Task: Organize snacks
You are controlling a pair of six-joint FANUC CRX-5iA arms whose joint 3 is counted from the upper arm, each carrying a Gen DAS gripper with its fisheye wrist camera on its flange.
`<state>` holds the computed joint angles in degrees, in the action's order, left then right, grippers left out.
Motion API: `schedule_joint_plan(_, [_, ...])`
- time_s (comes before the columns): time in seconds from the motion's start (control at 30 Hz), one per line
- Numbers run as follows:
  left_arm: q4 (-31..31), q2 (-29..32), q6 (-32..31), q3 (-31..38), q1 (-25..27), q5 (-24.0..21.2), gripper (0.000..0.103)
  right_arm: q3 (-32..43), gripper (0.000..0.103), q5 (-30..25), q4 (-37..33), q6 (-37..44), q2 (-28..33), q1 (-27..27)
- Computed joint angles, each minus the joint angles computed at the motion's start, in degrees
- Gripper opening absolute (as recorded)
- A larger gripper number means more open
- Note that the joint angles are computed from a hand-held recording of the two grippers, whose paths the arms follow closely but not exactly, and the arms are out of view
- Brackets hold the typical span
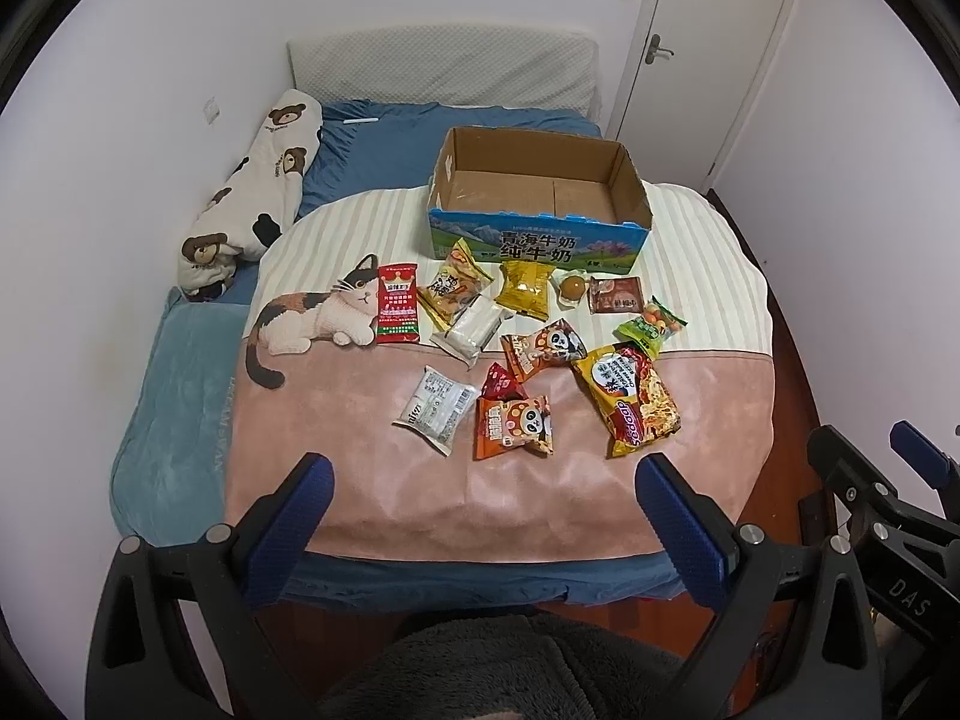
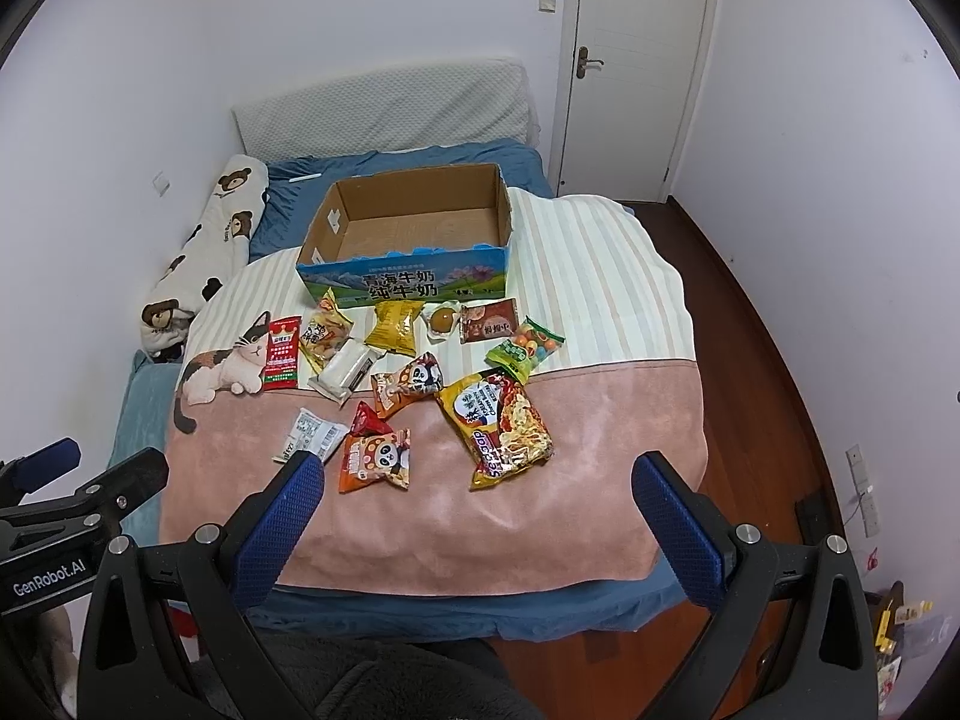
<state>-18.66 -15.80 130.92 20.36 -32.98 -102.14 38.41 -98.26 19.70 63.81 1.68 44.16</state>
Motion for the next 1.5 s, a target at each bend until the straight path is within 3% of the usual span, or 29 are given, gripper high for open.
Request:
schedule_joint_plan(0.7, [2.1, 0.6, -1.7, -0.6, 2.3, 1.1, 0.103, 0.0, 0.103, 0.8, 0.6, -0.6, 1.1, 0.1])
schedule_joint_plan(0.97, [2.9, 1.1, -1.7, -1.4, 4.4, 2.0, 0.103, 0.5, 0.103, 0.8, -2.1, -1.6, 2.8, -2.4])
schedule_joint_plan(1.2, [6.8, 2.4, -2.9, -5.9, 11.1, 5.8, 0.103, 0.6, 0.103, 1.0, -5.7, -1.8, 5.7, -6.5])
schedule_joint_plan(1.3, [11.0, 3.3, -4.4, -9.5, 14.9, 7.9, 0.103, 1.7, 0.103, 0.3, -8.9, -0.1, 8.8, -9.4])
schedule_joint_plan(1.5, [12.6, 7.3, -6.0, -14.8, 16.6, 11.0, 0.103, 3.1, 0.103, -1.5, -17.2, 5.1, 17.4, -16.3])
